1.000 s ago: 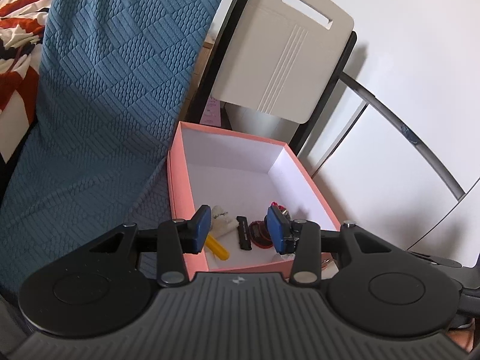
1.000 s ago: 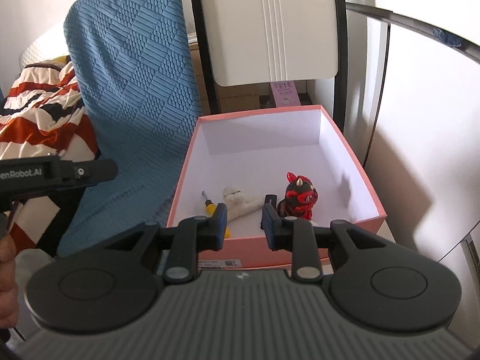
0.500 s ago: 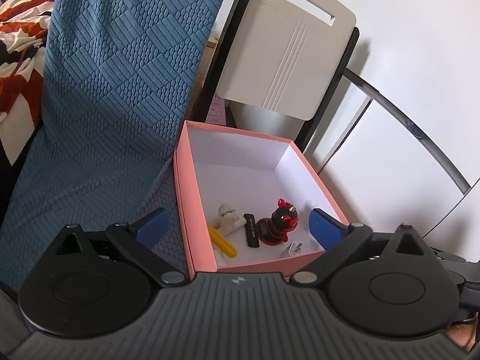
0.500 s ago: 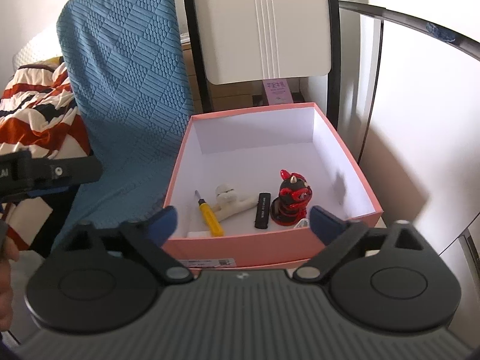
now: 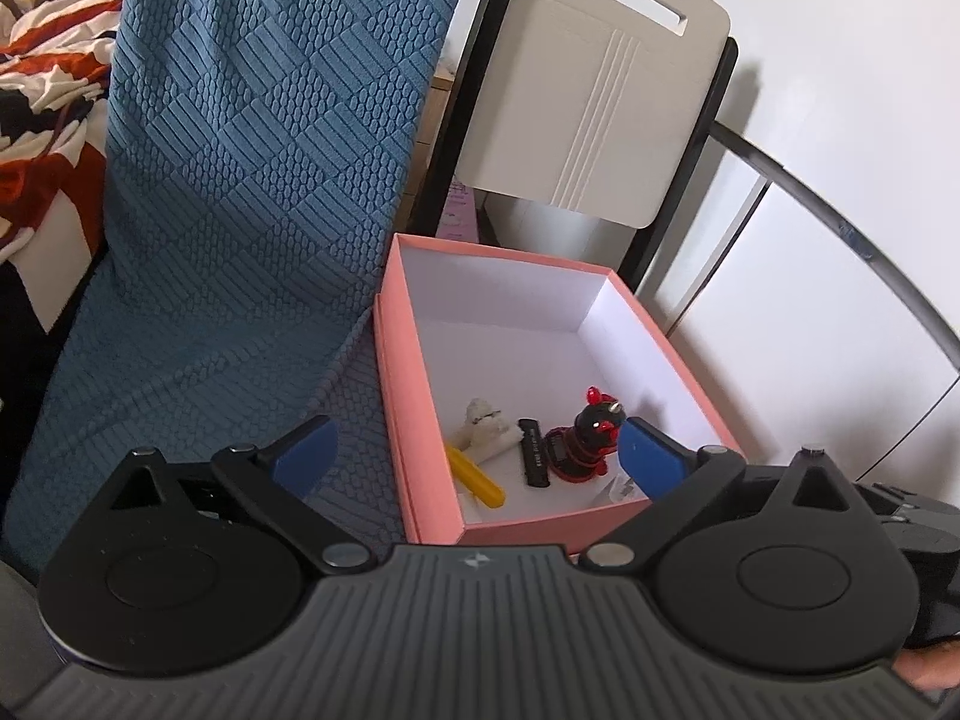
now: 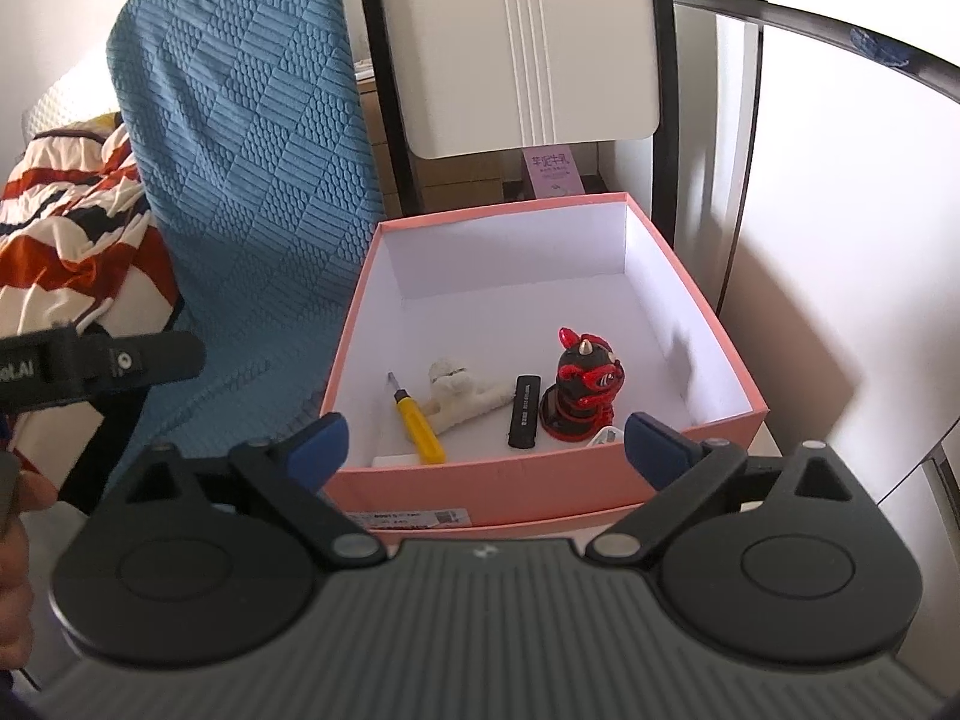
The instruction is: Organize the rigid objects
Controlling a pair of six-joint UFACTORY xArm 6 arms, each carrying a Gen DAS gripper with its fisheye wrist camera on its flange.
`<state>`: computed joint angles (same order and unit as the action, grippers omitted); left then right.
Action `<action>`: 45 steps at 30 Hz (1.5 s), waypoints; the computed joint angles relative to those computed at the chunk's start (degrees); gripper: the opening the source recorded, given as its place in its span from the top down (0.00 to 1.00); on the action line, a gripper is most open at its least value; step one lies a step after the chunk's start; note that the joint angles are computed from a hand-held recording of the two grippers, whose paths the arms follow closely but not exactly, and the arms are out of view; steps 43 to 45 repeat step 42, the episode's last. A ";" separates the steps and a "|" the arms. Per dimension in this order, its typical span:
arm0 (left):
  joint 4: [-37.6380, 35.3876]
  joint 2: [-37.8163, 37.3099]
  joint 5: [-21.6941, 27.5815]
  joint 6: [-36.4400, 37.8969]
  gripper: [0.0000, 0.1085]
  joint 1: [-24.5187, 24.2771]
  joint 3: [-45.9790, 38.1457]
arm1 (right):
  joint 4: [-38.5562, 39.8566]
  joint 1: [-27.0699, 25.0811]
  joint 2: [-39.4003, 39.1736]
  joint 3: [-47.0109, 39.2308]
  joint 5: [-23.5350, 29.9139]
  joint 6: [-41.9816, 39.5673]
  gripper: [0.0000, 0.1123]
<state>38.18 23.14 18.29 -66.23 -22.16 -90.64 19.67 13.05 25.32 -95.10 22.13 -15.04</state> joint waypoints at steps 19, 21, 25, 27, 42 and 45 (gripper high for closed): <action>-0.41 0.95 1.37 1.62 0.07 -0.59 -1.23 | -0.01 0.01 -0.56 0.72 0.71 -0.45 0.11; -0.55 0.90 1.43 1.91 0.07 -0.66 -1.19 | -0.03 -0.01 -0.59 0.77 0.85 -0.40 0.11; -0.76 1.10 1.54 2.45 0.07 -0.83 -1.49 | -0.20 0.06 -0.73 1.02 1.01 -0.09 0.11; -0.95 1.05 1.54 2.77 0.07 -0.85 -1.39 | -0.25 0.10 -0.72 1.08 1.06 0.03 0.11; -0.83 1.12 1.47 2.80 0.06 -0.99 -1.35 | -1.02 0.11 -0.49 0.97 1.11 0.89 0.11; -0.83 1.12 1.47 2.80 0.06 -0.99 -1.35 | -1.02 0.11 -0.49 0.97 1.11 0.89 0.11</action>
